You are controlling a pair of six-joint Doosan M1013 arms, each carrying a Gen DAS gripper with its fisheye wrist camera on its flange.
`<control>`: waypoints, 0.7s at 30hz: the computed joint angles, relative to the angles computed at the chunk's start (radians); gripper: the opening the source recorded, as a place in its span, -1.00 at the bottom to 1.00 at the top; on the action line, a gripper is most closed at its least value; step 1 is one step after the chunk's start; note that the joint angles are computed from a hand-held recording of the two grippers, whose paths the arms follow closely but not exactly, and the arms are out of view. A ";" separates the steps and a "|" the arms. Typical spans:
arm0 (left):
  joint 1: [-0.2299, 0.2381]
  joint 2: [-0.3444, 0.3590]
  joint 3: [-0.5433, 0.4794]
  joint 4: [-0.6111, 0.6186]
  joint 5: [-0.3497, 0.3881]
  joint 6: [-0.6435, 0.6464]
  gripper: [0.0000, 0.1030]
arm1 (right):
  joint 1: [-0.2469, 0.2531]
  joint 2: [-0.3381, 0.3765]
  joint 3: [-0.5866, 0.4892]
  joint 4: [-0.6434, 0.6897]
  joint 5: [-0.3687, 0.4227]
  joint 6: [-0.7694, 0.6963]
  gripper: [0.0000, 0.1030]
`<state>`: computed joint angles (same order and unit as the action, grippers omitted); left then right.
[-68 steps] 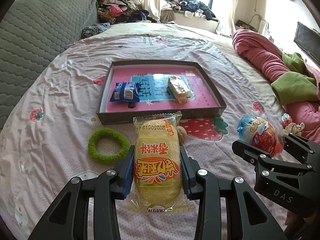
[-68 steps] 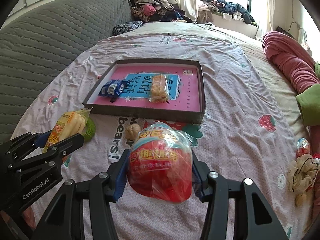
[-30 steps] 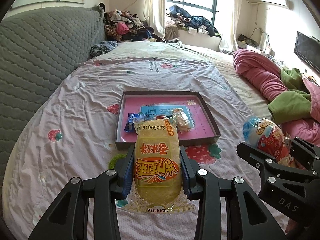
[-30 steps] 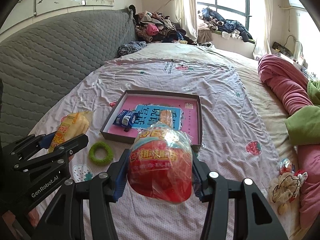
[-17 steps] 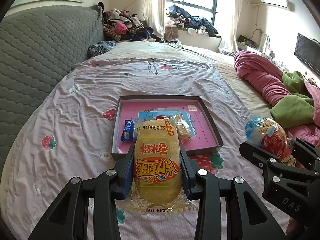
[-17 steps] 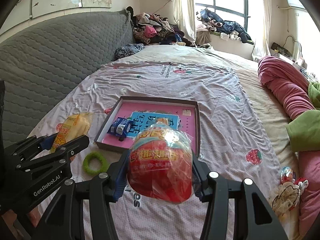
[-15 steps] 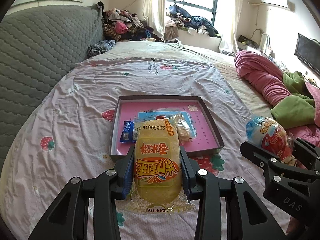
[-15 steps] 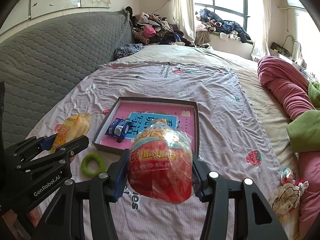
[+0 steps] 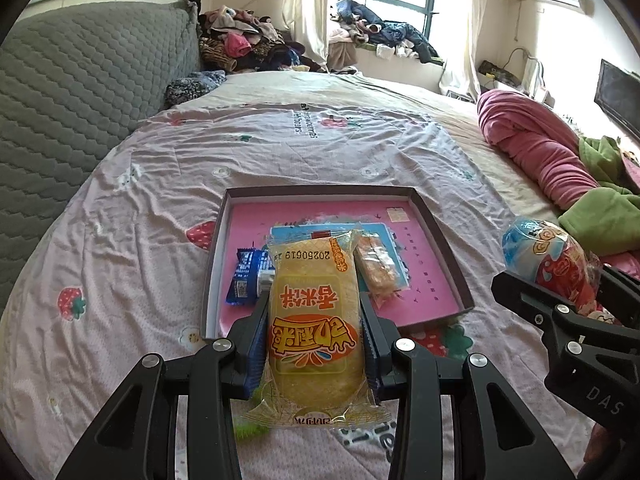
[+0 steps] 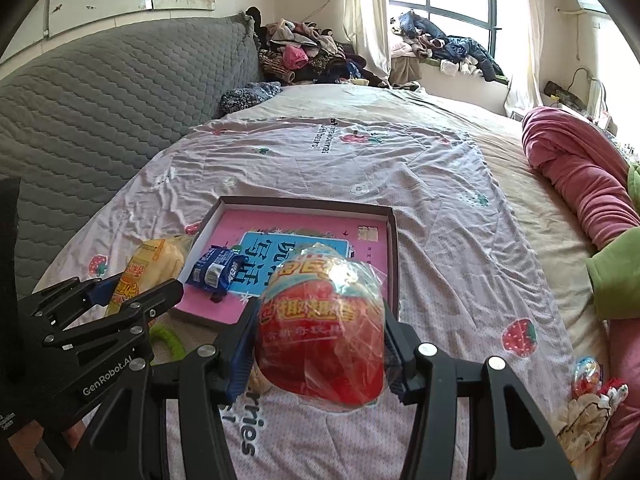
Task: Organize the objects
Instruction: 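Lift both held snacks and carry them over the pink tray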
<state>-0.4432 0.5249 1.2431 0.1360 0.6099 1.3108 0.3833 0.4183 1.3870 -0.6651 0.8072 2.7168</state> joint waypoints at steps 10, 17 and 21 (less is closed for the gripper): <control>0.003 0.039 -0.045 0.018 0.005 0.010 -0.21 | -0.020 0.018 -0.012 0.001 -0.007 -0.016 0.05; 0.001 0.062 -0.074 0.002 0.003 0.045 -0.21 | -0.034 0.032 -0.022 0.005 -0.014 -0.028 0.05; -0.001 0.078 -0.093 -0.009 0.013 0.058 -0.21 | -0.039 0.039 -0.025 0.015 -0.018 -0.036 0.05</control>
<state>-0.4440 0.6030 1.1503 0.1270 0.6226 1.3688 0.3438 0.4577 1.3621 -0.6504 0.7892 2.6811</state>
